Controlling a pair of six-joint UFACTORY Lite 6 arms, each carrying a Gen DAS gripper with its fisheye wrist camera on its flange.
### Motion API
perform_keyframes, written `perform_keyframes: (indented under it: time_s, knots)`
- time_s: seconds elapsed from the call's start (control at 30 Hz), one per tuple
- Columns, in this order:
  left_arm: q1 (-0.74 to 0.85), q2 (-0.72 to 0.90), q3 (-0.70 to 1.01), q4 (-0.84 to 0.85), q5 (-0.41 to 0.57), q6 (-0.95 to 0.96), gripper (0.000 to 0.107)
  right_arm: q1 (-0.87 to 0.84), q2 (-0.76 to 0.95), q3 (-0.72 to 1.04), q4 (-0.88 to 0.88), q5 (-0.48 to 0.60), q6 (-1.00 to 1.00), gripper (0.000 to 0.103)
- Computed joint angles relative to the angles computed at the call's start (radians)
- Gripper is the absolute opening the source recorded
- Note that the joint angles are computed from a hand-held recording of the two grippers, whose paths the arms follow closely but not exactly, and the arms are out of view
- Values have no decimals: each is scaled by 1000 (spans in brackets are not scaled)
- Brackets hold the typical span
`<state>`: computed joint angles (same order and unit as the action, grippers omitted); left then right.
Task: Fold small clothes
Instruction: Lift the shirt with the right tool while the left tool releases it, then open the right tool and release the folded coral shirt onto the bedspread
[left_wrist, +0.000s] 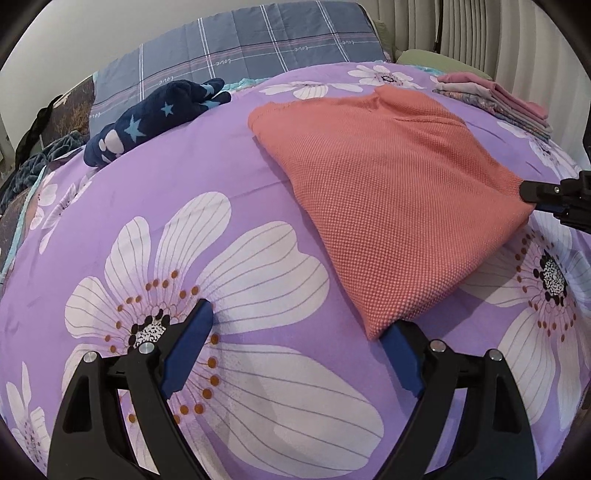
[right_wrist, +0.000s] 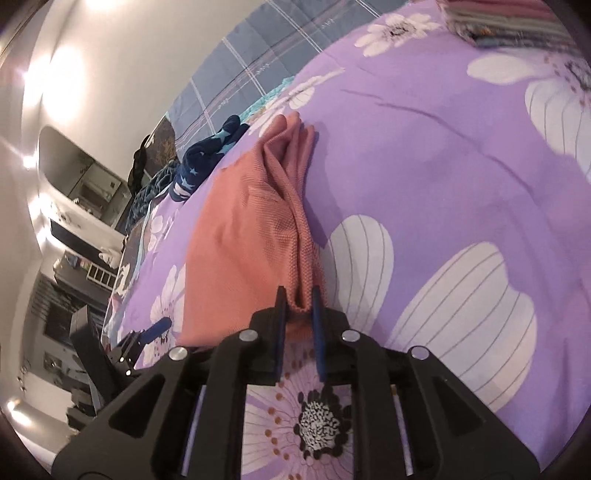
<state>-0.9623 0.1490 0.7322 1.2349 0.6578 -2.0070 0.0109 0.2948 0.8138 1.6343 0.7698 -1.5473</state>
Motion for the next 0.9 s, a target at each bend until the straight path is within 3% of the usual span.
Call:
perform_keyframes:
  time_s: [0.1, 0.13, 0.37, 0.43, 0.47, 0.53, 0.57, 0.63, 0.73, 0.9]
  knots:
    - [-3, 1, -1, 4, 1, -12, 88, 19, 26, 13, 11, -8, -1, 17]
    - [-5, 2, -1, 2, 3, -14, 88, 19, 27, 13, 2, -6, 3, 7]
    - [-11, -22, -24, 5, -5, -12, 87, 2, 50, 40, -121, -48, 101, 13]
    - [-31, -57, -35, -13, -10, 36, 72, -5, 20, 50, -145, -51, 129, 26]
    - [-38, -94, -51, -26, -35, 67, 67, -11, -8, 59, -141, -54, 126, 27]
    - [-50, -179, -86, -52, -78, 111, 42, -9, -21, 101, -137, -63, 125, 29]
    - [-53, -222, -102, -59, -95, 124, 38, -2, -23, 130, -139, -70, 132, 31]
    - [-58, -299, -120, -54, -112, 134, 28, 22, 26, 250, -184, -62, 177, 35]
    - [-34, -315, -110, 45, -146, 57, 28, 76, 193, 524, -339, -57, 362, 37]
    - [65, -74, 19, 151, -251, -18, 28, 160, 585, 1047, -499, -4, 675, 47]
